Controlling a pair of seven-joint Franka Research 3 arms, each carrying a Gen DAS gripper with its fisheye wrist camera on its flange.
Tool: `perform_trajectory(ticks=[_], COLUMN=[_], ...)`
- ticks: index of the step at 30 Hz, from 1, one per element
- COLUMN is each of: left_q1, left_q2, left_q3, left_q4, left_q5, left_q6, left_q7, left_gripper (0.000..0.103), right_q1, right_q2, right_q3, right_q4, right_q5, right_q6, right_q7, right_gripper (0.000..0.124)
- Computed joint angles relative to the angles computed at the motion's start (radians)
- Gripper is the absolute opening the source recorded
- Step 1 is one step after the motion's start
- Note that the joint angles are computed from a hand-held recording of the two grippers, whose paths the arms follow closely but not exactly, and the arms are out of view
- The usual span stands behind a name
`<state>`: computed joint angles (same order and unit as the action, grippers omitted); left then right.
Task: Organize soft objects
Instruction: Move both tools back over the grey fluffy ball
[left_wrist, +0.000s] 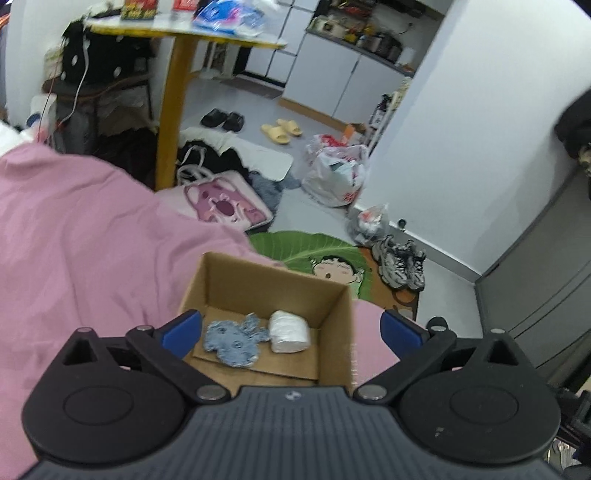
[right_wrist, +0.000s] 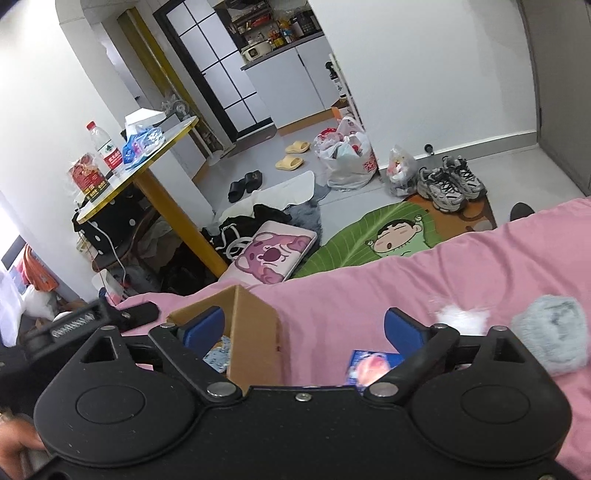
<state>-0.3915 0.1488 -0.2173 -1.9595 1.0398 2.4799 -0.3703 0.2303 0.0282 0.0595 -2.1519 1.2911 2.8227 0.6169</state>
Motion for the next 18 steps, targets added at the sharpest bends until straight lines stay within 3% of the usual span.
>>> perform_trajectory(ticks=[11, 18], left_q1=[-0.051, -0.106], left_q2=[0.037, 0.137], left_q3=[-0.015, -0.011], left_q4=[0.104, 0.243], left_q5=[0.029, -0.024], left_q6=[-0.050, -0.087], left_q7=[0.038, 0.172], left_gripper=[0.103, 0.103], right_q1=[-0.061, -0.105], right_q2=[-0.042, -0.057], right_q3=[-0.054, -0.087], right_q4=[-0.037, -0.057], right_q5=[0.002, 0.012], right_q6=[-0.037, -0.045], right_q7=[0.003, 0.021], right_gripper=[0.097, 0.097])
